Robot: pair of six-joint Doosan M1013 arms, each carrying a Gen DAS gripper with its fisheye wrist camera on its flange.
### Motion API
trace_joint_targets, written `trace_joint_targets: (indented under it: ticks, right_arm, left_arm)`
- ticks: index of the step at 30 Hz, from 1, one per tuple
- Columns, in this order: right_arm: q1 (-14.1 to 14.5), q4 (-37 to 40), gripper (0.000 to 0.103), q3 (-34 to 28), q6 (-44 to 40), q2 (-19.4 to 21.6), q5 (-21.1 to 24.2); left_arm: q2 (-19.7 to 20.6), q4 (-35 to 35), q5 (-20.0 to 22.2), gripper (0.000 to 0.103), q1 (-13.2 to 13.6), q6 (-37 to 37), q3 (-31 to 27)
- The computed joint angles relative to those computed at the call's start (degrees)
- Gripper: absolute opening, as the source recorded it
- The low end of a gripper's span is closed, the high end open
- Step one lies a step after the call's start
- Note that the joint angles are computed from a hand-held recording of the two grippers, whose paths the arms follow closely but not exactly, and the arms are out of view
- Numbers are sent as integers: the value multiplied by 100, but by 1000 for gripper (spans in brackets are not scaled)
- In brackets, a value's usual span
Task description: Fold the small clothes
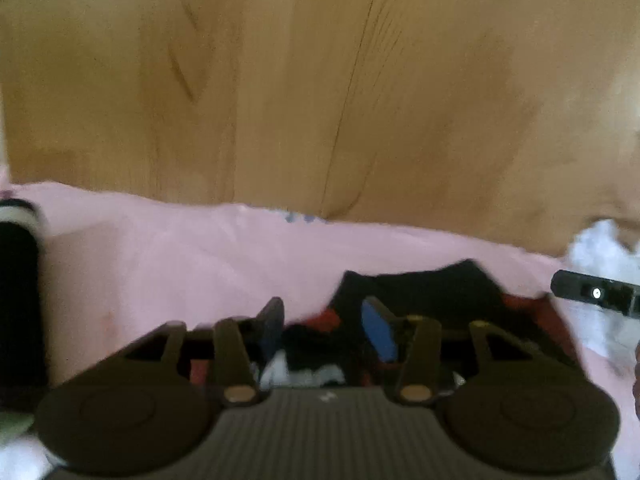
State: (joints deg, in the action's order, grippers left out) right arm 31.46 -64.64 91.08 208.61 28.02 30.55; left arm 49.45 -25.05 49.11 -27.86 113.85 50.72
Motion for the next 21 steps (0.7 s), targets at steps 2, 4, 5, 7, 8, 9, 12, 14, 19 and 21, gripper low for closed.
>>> trace_joint_targets:
  ticks: [2,4,5,7,8,9,12,14,19,21]
  right_arm:
    - [-158,448,62,-135,-470,157,-170]
    - [-289,1044,64,-236,-1115,262,-513]
    - [-354,1596,64,-285,-1693,299,-691]
    - [-367,2180,28,-391,-2604,378,-737]
    - [-296,2023,19,-472,-2699,415,-485]
    - [-260,1743,17,-426,-2495,377,-510]
    - [-96,330,16,-168,-954,140,-482]
    - [111,-428,16,-35,-236,-50,-255]
    - [786,-1339,15,147,249,-444,540]
    - [1115,-1512,15,184,241,-521,823]
  left_arm:
    - [481,243,584,44,-67,-465,-754]
    - [659,213,600,44,-111,-420,-981]
    - [725,266,699,41,-137,-343,-1102]
    - [711,36,822,10,-105,-79,-1072]
    - [644,-3,755,9,-100,-45,-968]
    - [557,6,635,9,-113,54,-836]
    - [224,-410,221,9,-70,551,-350]
    - [-51,-972,37,9,5,999,-28]
    - [-936,-2568,-305,9,252,2618,1123]
    - [-1322,-3128,-355,9,366,3362,1728]
